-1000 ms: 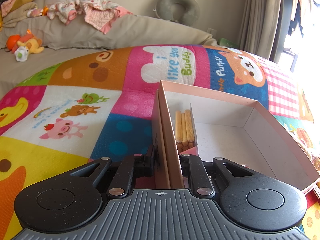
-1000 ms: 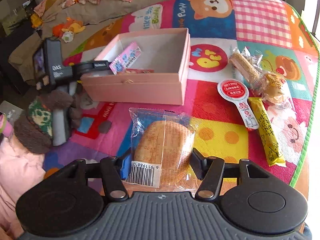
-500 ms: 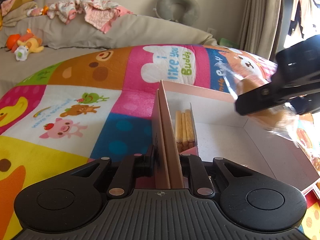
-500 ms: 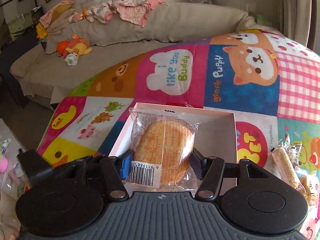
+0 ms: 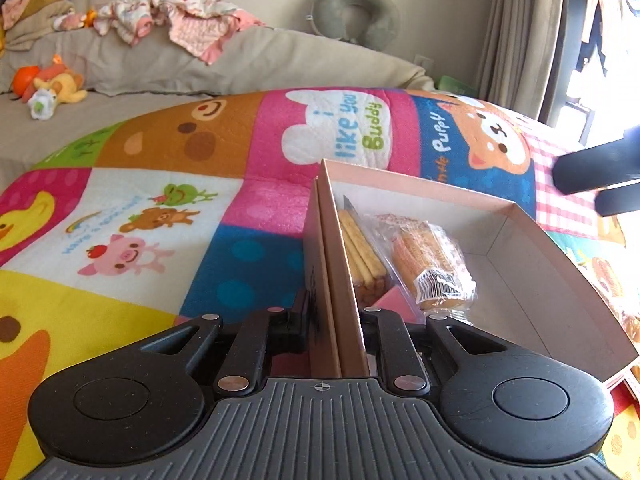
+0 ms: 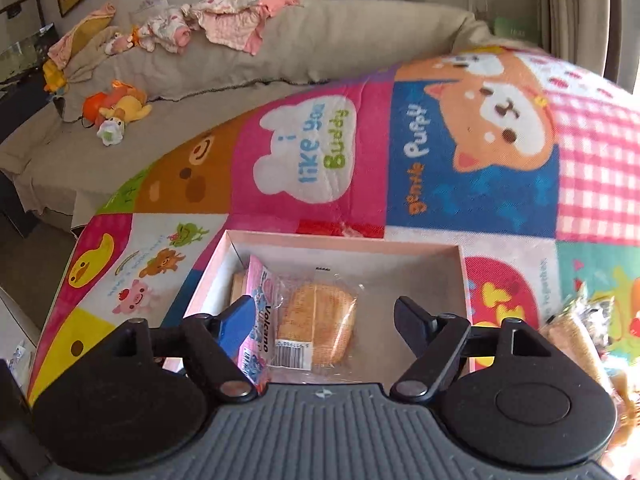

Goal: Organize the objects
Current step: 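Lower the bread bun into the pink box and release it while left holds box, then move the right gripper to the silver candy packets and grasp them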

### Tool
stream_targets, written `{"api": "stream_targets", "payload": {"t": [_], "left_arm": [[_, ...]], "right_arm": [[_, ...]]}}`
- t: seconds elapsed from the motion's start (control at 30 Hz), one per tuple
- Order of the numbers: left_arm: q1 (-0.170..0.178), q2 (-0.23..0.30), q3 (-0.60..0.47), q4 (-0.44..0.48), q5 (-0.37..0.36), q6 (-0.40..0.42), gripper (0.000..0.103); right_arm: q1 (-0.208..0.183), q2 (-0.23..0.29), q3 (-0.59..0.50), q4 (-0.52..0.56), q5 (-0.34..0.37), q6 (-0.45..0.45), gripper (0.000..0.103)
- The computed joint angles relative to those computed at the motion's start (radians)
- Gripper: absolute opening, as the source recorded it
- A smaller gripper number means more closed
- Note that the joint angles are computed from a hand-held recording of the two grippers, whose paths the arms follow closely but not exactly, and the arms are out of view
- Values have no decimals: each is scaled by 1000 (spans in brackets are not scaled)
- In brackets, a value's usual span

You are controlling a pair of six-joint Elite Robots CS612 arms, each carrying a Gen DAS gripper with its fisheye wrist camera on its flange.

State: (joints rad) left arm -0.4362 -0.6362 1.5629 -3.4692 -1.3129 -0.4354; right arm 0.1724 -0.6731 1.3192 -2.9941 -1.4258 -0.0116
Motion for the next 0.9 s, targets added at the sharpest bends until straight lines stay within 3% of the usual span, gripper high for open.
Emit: {"api": "stream_targets", "payload": {"t": [0.17,0.33,0.47,0.6,0.77,0.9], "left_arm": [[0,-1,0,1,1,1,17],[0,-1,0,1,1,1,17],[-1,-1,0,-4,4,3,17],[-1,1,0,-10,9,7,17],[-2,2,0,-16,10,9,17],[-2,2,0,-14,11,9,17]], "right_arm": [[-53,-99,192,-196,-29,-11,85],[-95,-145,348,-340,-206,-18,85],[-134,-145,414,-345,-264,4,85],[-168,-135,435,-345,-244,76,85],[-190,-101,395,-348,-201,112,85],[-187,-58,318,-300,-212,97,85]]}}
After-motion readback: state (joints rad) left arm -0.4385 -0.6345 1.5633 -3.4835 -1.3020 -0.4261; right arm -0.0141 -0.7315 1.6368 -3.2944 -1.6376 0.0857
